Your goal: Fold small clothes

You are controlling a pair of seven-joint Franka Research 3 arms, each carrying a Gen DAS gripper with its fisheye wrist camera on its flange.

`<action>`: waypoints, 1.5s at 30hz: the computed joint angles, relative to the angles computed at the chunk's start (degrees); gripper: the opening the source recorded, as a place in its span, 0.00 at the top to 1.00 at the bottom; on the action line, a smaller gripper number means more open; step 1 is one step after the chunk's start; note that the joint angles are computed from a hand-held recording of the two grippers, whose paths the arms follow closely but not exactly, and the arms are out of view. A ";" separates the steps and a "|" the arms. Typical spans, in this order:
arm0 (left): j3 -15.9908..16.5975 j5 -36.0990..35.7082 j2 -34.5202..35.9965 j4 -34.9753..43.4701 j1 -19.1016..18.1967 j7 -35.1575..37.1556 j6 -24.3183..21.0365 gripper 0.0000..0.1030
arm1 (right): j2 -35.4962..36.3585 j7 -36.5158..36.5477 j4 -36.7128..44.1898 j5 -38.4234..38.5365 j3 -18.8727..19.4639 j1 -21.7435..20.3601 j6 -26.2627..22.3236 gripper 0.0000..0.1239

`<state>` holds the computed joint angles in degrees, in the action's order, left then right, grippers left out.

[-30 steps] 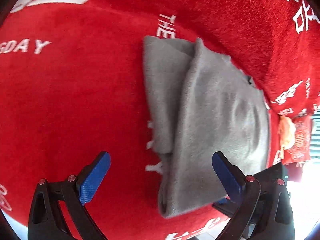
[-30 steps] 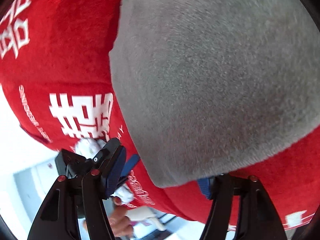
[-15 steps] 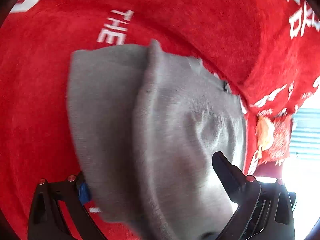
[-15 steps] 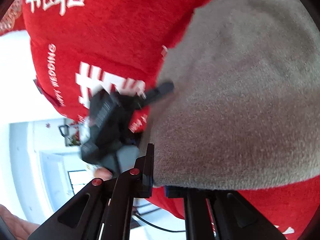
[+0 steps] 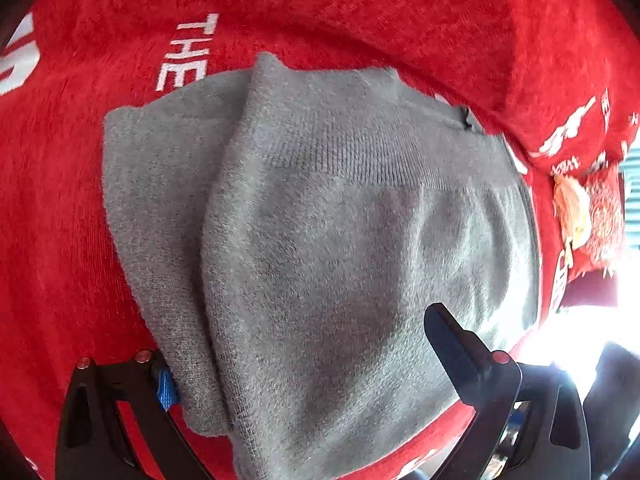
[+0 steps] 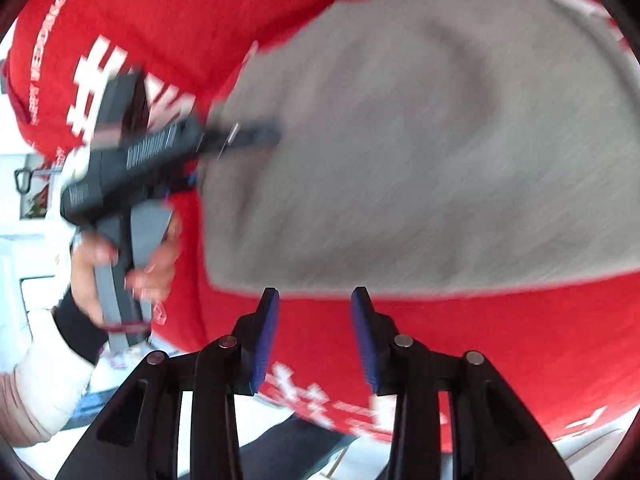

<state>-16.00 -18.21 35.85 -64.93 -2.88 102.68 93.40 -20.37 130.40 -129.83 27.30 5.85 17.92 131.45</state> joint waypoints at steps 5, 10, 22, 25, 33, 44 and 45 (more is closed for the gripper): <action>1.30 3.59 -3.42 -4.31 -0.41 2.06 5.02 0.58 | -0.43 2.69 0.78 -10.09 -0.49 -5.37 -0.78 0.74; 0.29 -2.46 -3.27 -2.91 2.82 0.15 3.58 0.81 | 6.45 -4.04 3.90 -10.24 -3.43 -6.56 -3.32 0.93; -3.99 -10.73 -3.94 6.18 -3.63 -4.14 4.14 0.87 | -3.58 -18.12 -5.82 6.41 -8.00 -7.79 0.13 0.93; -4.98 -7.62 -0.92 11.39 -9.64 -5.18 4.02 0.87 | -8.05 -18.29 -9.08 8.24 -9.26 -9.92 1.58 0.92; -3.82 6.09 3.18 13.19 -23.85 -2.09 4.73 0.86 | -17.57 -18.65 -19.40 10.29 -13.61 -16.38 0.18 0.90; -3.08 6.03 -9.37 -1.42 -18.74 -1.07 17.61 0.16 | -26.36 -26.28 -30.72 36.79 -20.48 -13.88 15.32 0.51; -2.50 6.97 -9.05 -1.25 -18.56 -2.27 17.15 0.16 | -26.84 -27.61 -31.35 40.13 -21.15 -13.23 16.84 0.45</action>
